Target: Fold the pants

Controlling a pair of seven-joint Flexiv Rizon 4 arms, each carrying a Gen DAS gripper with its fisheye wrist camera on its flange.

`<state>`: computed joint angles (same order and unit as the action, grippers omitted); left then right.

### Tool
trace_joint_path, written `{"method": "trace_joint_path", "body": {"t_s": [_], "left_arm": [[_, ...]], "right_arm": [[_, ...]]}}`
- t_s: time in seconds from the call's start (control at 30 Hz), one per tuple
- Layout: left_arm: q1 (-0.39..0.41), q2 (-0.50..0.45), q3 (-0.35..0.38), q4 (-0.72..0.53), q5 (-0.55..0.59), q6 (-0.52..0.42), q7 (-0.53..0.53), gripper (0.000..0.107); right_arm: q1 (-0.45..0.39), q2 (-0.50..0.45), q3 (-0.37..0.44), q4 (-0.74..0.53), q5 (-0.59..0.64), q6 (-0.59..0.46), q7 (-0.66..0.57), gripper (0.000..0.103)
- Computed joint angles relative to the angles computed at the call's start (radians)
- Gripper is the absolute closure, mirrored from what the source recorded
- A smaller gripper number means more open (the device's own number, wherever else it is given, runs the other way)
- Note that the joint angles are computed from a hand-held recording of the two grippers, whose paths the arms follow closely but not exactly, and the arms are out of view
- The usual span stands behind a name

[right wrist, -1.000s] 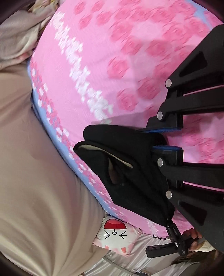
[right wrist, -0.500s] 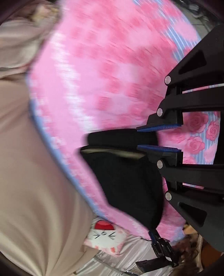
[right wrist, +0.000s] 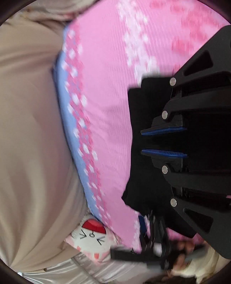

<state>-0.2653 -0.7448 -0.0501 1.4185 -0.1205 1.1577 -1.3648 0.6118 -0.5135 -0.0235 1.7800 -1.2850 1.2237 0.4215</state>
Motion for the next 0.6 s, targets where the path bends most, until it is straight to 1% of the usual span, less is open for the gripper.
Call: {"method": "trace_joint_path", "body": {"t_s": [0.03, 0.07, 0.1, 0.13, 0.17, 0.2, 0.23, 0.27, 0.3, 0.33, 0.37, 0.4, 0.43, 0.47, 0.5, 0.53, 0.57, 0.6], "left_arm": [[-0.006, -0.003, 0.013, -0.004, 0.007, 0.010, -0.012, 0.035], [-0.005, -0.005, 0.015, -0.006, 0.016, 0.021, -0.003, 0.031], [-0.004, -0.010, 0.016, -0.010, 0.022, 0.024, 0.004, 0.028], [-0.002, -0.011, 0.015, -0.007, 0.019, 0.029, 0.001, 0.027], [0.003, -0.014, 0.008, -0.005, 0.017, 0.037, 0.007, 0.026], [0.003, -0.017, 0.008, -0.006, 0.018, 0.044, 0.009, 0.024], [0.006, -0.016, 0.005, 0.003, 0.014, 0.056, 0.010, 0.023], [0.013, -0.018, -0.002, 0.007, 0.007, 0.063, 0.012, 0.020], [0.014, -0.021, -0.004, 0.004, 0.001, 0.063, 0.011, 0.019], [0.029, -0.022, -0.022, 0.012, -0.013, 0.070, 0.023, 0.019], [0.044, -0.022, -0.043, 0.019, -0.029, 0.073, 0.038, 0.019], [0.058, -0.025, -0.061, 0.019, -0.045, 0.069, 0.056, 0.019], [0.066, -0.026, -0.072, 0.016, -0.061, 0.058, 0.066, 0.019], [0.084, -0.019, -0.095, 0.025, -0.085, 0.045, 0.083, 0.023], [0.111, -0.006, -0.129, 0.043, -0.120, 0.036, 0.106, 0.032], [0.158, 0.026, -0.182, 0.088, -0.194, 0.037, 0.153, 0.036], [0.181, 0.047, -0.203, 0.114, -0.208, 0.061, 0.159, 0.037], [0.177, 0.064, -0.191, 0.136, -0.223, 0.098, 0.161, 0.037]], "right_arm": [[-0.014, -0.022, 0.022, -0.005, 0.052, -0.046, -0.059, 0.091], [-0.026, -0.041, 0.013, 0.000, 0.086, -0.027, -0.053, 0.095], [-0.020, -0.033, -0.029, 0.020, 0.071, 0.057, 0.019, 0.097], [-0.031, -0.024, -0.038, 0.032, 0.051, 0.103, 0.092, 0.098], [-0.013, -0.001, -0.051, 0.037, 0.047, 0.083, 0.122, 0.097], [0.000, 0.011, -0.051, 0.030, 0.034, 0.044, 0.117, 0.091], [0.004, 0.009, -0.043, 0.009, 0.030, 0.025, 0.095, 0.091], [-0.007, -0.012, -0.030, -0.022, 0.032, 0.055, 0.058, 0.091], [-0.028, -0.041, 0.016, -0.050, 0.099, 0.035, -0.044, 0.092], [-0.023, -0.059, 0.037, -0.063, 0.175, -0.036, -0.121, 0.092], [-0.025, -0.077, 0.027, -0.047, 0.211, -0.042, -0.133, 0.099], [-0.011, -0.067, -0.013, -0.025, 0.215, 0.018, -0.080, 0.099], [-0.012, -0.048, -0.039, 0.000, 0.193, 0.086, 0.028, 0.100], [0.016, -0.027, -0.074, 0.015, 0.170, 0.090, 0.070, 0.099], [0.045, -0.001, -0.081, 0.009, 0.149, 0.029, 0.064, 0.092], [0.053, 0.003, -0.065, -0.018, 0.138, -0.001, 0.024, 0.092], [0.047, -0.010, -0.050, -0.048, 0.135, 0.010, -0.006, 0.092], [0.035, -0.047, -0.022, -0.110, 0.150, 0.062, -0.083, 0.091]]}}
